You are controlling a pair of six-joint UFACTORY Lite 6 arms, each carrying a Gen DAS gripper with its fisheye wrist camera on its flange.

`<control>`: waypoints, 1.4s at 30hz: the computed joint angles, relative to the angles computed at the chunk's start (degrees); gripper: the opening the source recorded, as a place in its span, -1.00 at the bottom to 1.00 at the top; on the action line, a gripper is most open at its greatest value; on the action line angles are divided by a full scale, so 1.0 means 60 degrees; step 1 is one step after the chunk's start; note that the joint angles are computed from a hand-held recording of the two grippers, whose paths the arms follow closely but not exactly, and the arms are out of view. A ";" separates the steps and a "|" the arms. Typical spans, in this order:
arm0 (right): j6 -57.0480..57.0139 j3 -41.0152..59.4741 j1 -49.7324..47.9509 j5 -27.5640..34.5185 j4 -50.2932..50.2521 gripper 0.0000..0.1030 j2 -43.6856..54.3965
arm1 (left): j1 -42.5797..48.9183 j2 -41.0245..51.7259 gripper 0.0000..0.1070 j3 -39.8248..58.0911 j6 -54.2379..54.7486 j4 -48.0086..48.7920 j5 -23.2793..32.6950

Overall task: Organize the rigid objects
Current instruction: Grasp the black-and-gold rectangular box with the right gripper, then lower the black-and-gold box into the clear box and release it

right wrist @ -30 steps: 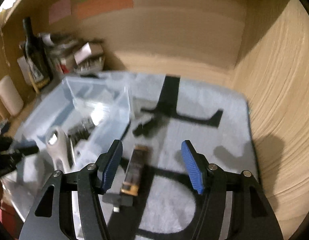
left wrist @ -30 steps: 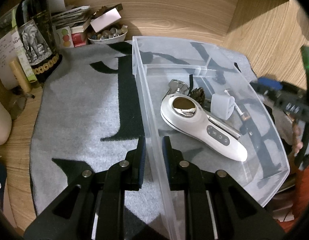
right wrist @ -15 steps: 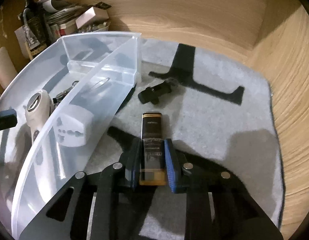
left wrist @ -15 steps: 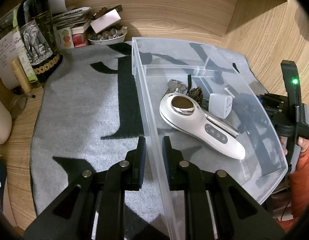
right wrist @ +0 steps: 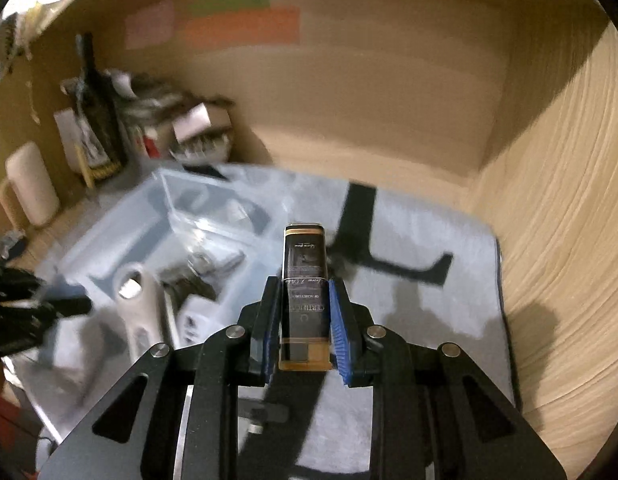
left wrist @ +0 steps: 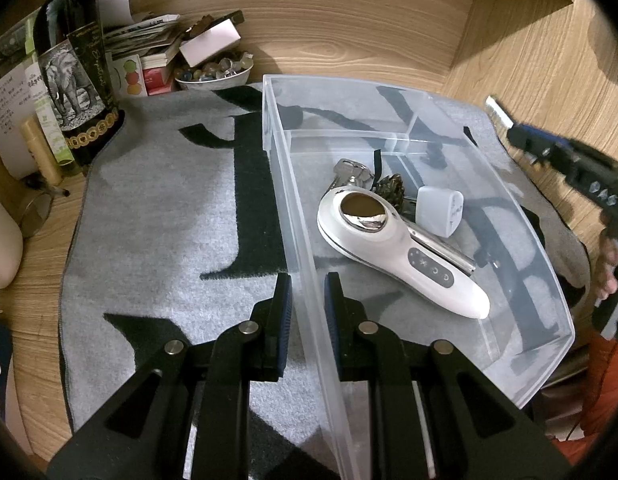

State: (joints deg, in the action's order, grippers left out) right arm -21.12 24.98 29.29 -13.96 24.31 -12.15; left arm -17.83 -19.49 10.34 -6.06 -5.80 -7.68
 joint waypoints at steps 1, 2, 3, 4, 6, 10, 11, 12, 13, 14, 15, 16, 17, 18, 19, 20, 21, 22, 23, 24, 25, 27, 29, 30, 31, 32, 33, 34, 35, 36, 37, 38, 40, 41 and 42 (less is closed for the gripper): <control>-0.0101 0.0042 0.0150 0.0029 0.0161 -0.58 -0.0136 | 0.0000 0.0000 -0.70 0.0000 0.0000 0.0000 0.0000; -0.0311 0.0068 0.0373 0.0028 0.0440 -0.58 -0.0283 | -0.0013 0.0006 -0.70 0.0001 -0.0023 0.0018 -0.0003; -0.0652 0.0100 0.0553 0.0028 0.0845 -0.58 -0.0357 | -0.0008 0.0030 -0.70 0.0027 0.0000 0.0002 0.0002; -0.1131 0.0117 0.0823 0.0022 0.1380 -0.58 -0.0488 | -0.0035 0.0035 -0.70 0.0039 0.0090 -0.0099 0.0008; -0.1830 0.0149 0.1262 -0.0059 0.2133 -0.58 -0.0562 | -0.0069 0.0024 -0.70 0.0042 0.0158 -0.0180 0.0017; -0.2491 0.0337 0.2015 -0.0248 0.2947 -0.58 -0.0295 | -0.0073 0.0018 -0.70 0.0037 -0.0018 -0.0005 0.0006; -0.2452 0.0382 0.2115 -0.0249 0.2969 -0.58 -0.0203 | -0.0082 0.0022 -0.70 0.0039 -0.0033 0.0004 -0.0004; -0.2314 0.0557 0.2273 -0.0246 0.2861 -0.58 0.0126 | -0.0077 -0.0008 -0.70 0.0017 -0.0114 0.0091 -0.0004; -0.2362 0.0677 0.2439 -0.0306 0.2953 -0.58 0.0396 | -0.0097 -0.0007 -0.70 0.0014 -0.0130 0.0088 -0.0020; -0.2534 0.0678 0.2578 -0.0347 0.3177 -0.58 0.0497 | -0.0063 -0.0051 -0.70 -0.0022 -0.0356 0.0340 -0.0019; -0.2544 0.0814 0.2690 -0.0357 0.3202 -0.58 0.0811 | -0.0039 -0.0082 -0.70 -0.0049 -0.0559 0.0562 -0.0023; -0.2506 0.0961 0.2784 -0.0358 0.3177 -0.58 0.1139 | -0.0052 -0.0078 -0.70 -0.0053 -0.0629 0.0619 -0.0038; -0.2497 0.1056 0.2833 -0.0356 0.3169 -0.58 0.1370 | 0.0001 -0.0081 -0.70 -0.0061 -0.0918 0.0955 -0.0040; -0.2528 0.1180 0.2879 -0.0346 0.3196 -0.58 0.1633 | -0.0006 -0.0080 -0.70 -0.0062 -0.0963 0.1003 -0.0044; -0.2550 0.1320 0.2904 -0.0292 0.3205 -0.58 0.1872 | 0.0040 -0.0100 -0.70 -0.0072 -0.1186 0.1274 -0.0035; -0.2574 0.1411 0.2905 -0.0244 0.3215 -0.58 0.2038 | 0.0022 -0.0098 -0.70 -0.0068 -0.1176 0.1264 -0.0035; -0.2668 0.1508 0.2910 -0.0209 0.3294 -0.58 0.2198 | 0.0066 -0.0106 -0.70 -0.0075 -0.1367 0.1496 -0.0038; -0.2783 0.1621 0.2912 -0.0176 0.3395 -0.58 0.2382 | 0.0082 -0.0116 -0.70 -0.0085 -0.1468 0.1614 -0.0044; -0.2833 0.1715 0.2882 -0.0105 0.3405 -0.58 0.2527 | 0.0067 -0.0113 -0.70 -0.0085 -0.1489 0.1623 -0.0054; -0.2878 0.1763 0.2850 -0.0048 0.3416 -0.58 0.2587 | 0.0127 -0.0129 -0.70 -0.0104 -0.1760 0.1943 -0.0065; -0.3010 0.1841 0.2854 -0.0004 0.3538 -0.58 0.2697 | 0.0137 -0.0134 -0.70 -0.0114 -0.1833 0.2025 -0.0075; -0.3394 0.1952 0.2847 0.0086 0.3841 -0.58 0.2839 | 0.0183 -0.0073 -0.70 -0.0094 -0.2023 0.2254 -0.0126; -0.3938 0.2104 0.2882 0.0191 0.4326 -0.58 0.3029 | 0.0175 -0.0031 -0.70 -0.0078 -0.2000 0.2228 -0.0146; -0.4182 0.2200 0.2892 0.0327 0.4546 -0.58 0.3144 | 0.0172 -0.0023 -0.70 -0.0077 -0.1961 0.2185 -0.0143; -0.4199 0.2237 0.2889 0.0407 0.4544 -0.58 0.3186 | 0.0163 0.0006 -0.70 -0.0070 -0.1967 0.2185 -0.0154; -0.4377 0.2349 0.2879 0.0539 0.4693 -0.58 0.3295 | 0.0143 0.0081 -0.70 -0.0044 -0.1941 0.2143 -0.0187; -0.4459 0.2432 0.2847 0.0624 0.4756 -0.58 0.3369 | 0.0123 0.0089 -0.70 -0.0044 -0.1837 0.2026 -0.0190; -0.4504 0.2463 0.2833 0.0670 0.4810 -0.58 0.3391 | 0.0100 0.0105 -0.70 -0.0039 -0.1686 0.1862 -0.0198; -0.4710 0.2499 0.2850 0.0693 0.5030 -0.58 0.3421 | 0.0093 0.0111 -0.70 -0.0036 -0.1679 0.1848 -0.0203; -0.4916 0.2544 0.2848 0.0752 0.5227 -0.58 0.3464 | 0.0103 0.0117 -0.70 -0.0036 -0.1802 0.1971 -0.0209; -0.4909 0.2547 0.2830 0.0819 0.5220 -0.58 0.3459 | 0.0103 0.0117 -0.70 -0.0036 -0.1802 0.1971 -0.0209; -0.4630 0.2500 0.2806 0.0819 0.4953 -0.58 0.3415 | 0.0095 0.0158 -0.70 -0.0021 -0.1803 0.1963 -0.0241; -0.4495 0.2473 0.2835 0.0743 0.4875 -0.58 0.3392 | 0.0103 0.0182 -0.70 -0.0011 -0.1758 0.1937 -0.0262; -0.4492 0.2468 0.2844 0.0713 0.4887 -0.58 0.3402 | 0.0081 0.0217 -0.70 0.0003 -0.1682 0.1841 -0.0283; -0.4366 0.2437 0.2846 0.0696 0.4782 -0.58 0.3382 | 0.0087 0.0202 -0.70 -0.0001 -0.1650 0.1819 -0.0274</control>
